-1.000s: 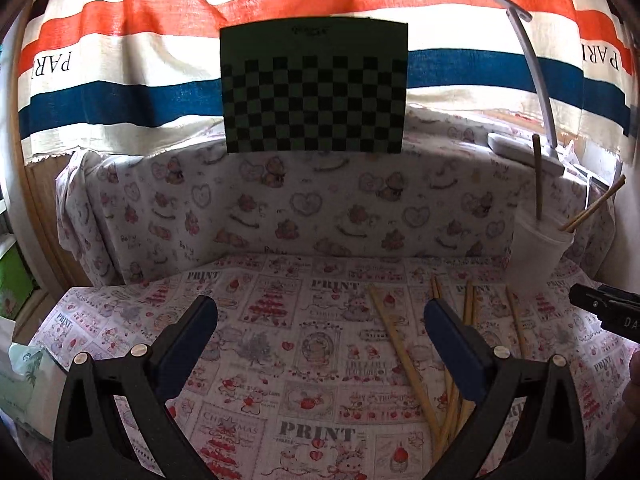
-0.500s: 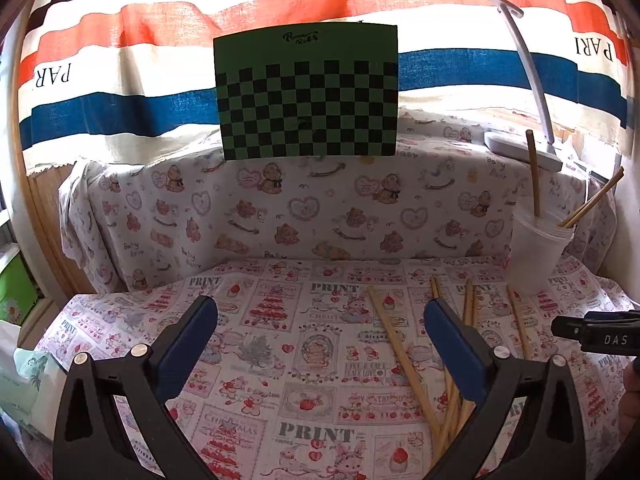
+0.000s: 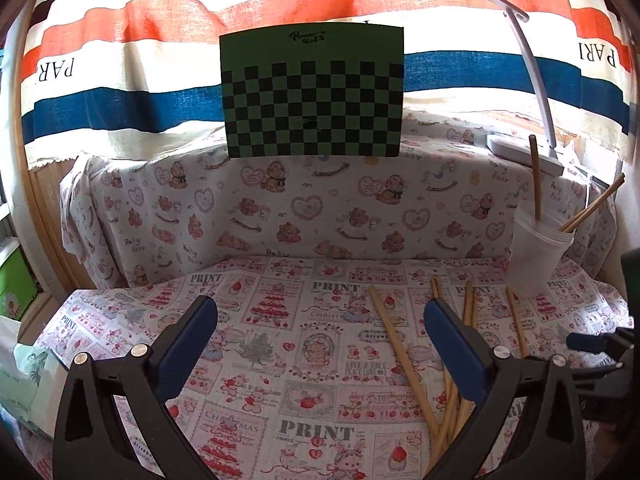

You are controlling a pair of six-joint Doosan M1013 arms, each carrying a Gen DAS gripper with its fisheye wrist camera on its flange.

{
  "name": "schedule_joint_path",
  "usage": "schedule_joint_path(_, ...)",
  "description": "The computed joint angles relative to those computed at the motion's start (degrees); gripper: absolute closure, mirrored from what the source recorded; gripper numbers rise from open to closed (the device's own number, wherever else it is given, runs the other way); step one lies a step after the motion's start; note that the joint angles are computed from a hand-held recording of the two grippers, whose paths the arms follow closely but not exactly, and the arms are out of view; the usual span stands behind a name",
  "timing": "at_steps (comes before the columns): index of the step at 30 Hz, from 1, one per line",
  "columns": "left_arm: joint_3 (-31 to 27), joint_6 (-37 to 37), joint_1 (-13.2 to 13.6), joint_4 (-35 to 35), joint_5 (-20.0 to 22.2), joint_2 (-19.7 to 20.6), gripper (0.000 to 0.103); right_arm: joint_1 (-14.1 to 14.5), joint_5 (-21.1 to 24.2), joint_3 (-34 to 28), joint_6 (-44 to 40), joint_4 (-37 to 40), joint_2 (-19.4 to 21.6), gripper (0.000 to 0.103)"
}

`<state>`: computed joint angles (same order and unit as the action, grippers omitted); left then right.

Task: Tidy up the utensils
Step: 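Move the open right tool back over the stick pile, then close the right tool on a wooden stick and lift it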

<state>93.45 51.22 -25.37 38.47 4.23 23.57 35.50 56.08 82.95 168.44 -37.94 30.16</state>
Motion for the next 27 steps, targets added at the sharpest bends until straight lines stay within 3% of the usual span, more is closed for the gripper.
schedule_joint_path(5, -0.26, 6.31, 0.21, -6.85, 0.26, 0.1, 0.001, 0.47, 0.35, -0.89, -0.92, 0.73, 0.78, 0.028)
schedule_joint_path(10, -0.23, 7.34, 0.11, -7.54, 0.44, 0.07, 0.001, 0.5, 0.52, -1.62, -2.9, 2.0, 1.36, 0.028)
schedule_joint_path(13, -0.18, 7.28, 0.04, -7.09, 0.46, 0.03, 0.001, 0.17, -0.57, -1.45, -4.06, 3.23, 1.27, 0.034)
schedule_joint_path(16, -0.16, 4.57, -0.08, -4.19, 0.71, 0.05, 0.001, 0.17, -0.98, -1.31, -3.87, 3.22, 1.13, 0.046)
schedule_joint_path(20, -0.47, 9.81, 0.0, -9.54, 1.3, 0.22, 0.001, 0.25, -1.53, -1.17, -3.45, 2.81, 1.07, 0.07)
schedule_joint_path(23, -0.56, 10.61, 0.07, -10.28, 1.41, 0.29, 0.001, 0.3, -1.77, -1.04, -2.98, 2.47, 0.92, 0.081)
schedule_joint_path(27, -0.57, 3.12, -0.05, -2.43, 1.55, 0.4, 0.001, 0.17, -2.38, -0.6, -2.79, 2.25, 0.65, 0.091)
